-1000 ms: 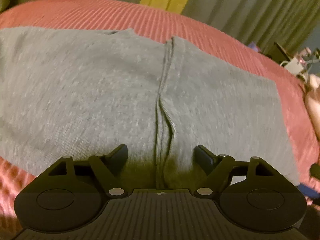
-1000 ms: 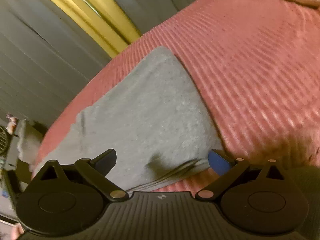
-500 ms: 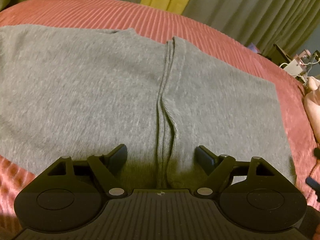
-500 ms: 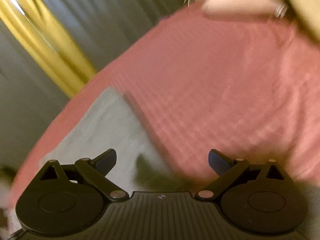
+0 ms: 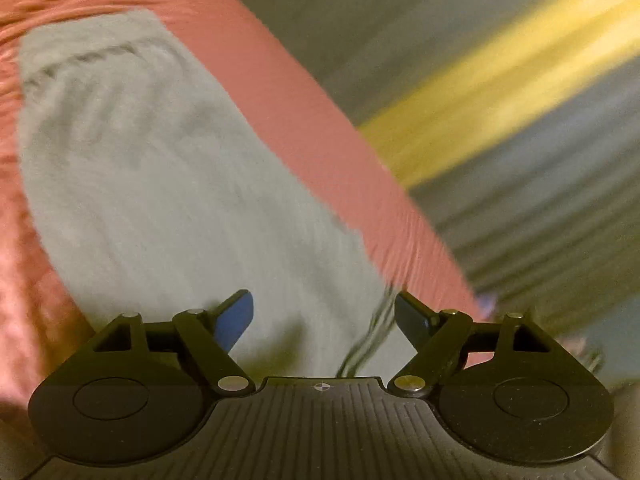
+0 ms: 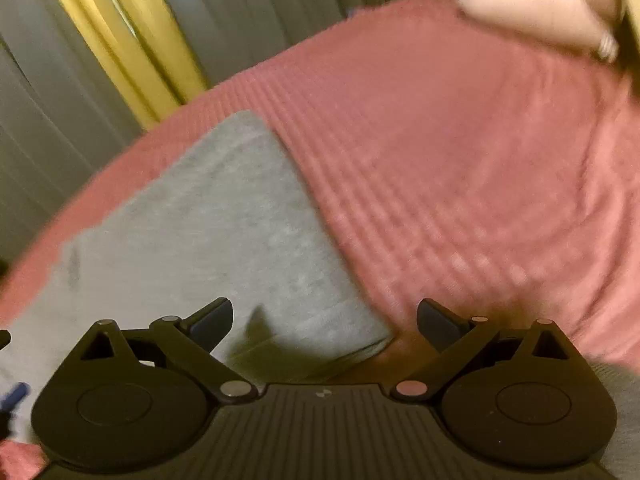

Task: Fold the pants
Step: 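Grasp the ribbed leg cuff with the left tool and lift it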

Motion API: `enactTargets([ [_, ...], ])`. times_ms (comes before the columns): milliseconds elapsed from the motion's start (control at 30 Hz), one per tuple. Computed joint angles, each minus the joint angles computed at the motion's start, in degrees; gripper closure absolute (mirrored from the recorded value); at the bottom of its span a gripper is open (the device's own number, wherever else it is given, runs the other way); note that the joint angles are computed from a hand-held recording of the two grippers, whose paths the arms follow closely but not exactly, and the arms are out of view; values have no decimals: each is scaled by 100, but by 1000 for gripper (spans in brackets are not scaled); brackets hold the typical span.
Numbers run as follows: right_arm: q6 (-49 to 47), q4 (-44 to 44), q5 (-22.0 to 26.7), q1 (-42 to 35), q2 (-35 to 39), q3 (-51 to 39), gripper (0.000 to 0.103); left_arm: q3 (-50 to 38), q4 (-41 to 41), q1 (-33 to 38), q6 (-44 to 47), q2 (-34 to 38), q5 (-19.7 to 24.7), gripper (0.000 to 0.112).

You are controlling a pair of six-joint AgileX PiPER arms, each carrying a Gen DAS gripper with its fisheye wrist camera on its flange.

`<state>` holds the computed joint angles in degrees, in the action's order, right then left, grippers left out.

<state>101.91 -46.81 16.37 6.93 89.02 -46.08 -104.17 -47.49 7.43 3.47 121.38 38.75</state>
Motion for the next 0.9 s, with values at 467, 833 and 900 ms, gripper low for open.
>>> enactTargets([
  [467,-107,101,-253,51,190,-33,4,-145,-1822,2423,1070,928,1134,18],
  [833,-521,591,-170,14,370,-204,4,-1499,-1904,2294,725,1900,1194,25],
  [900,-607,664,-111,40,394,-250,4,-1727,-1867,2324,667,2083,1254,26],
])
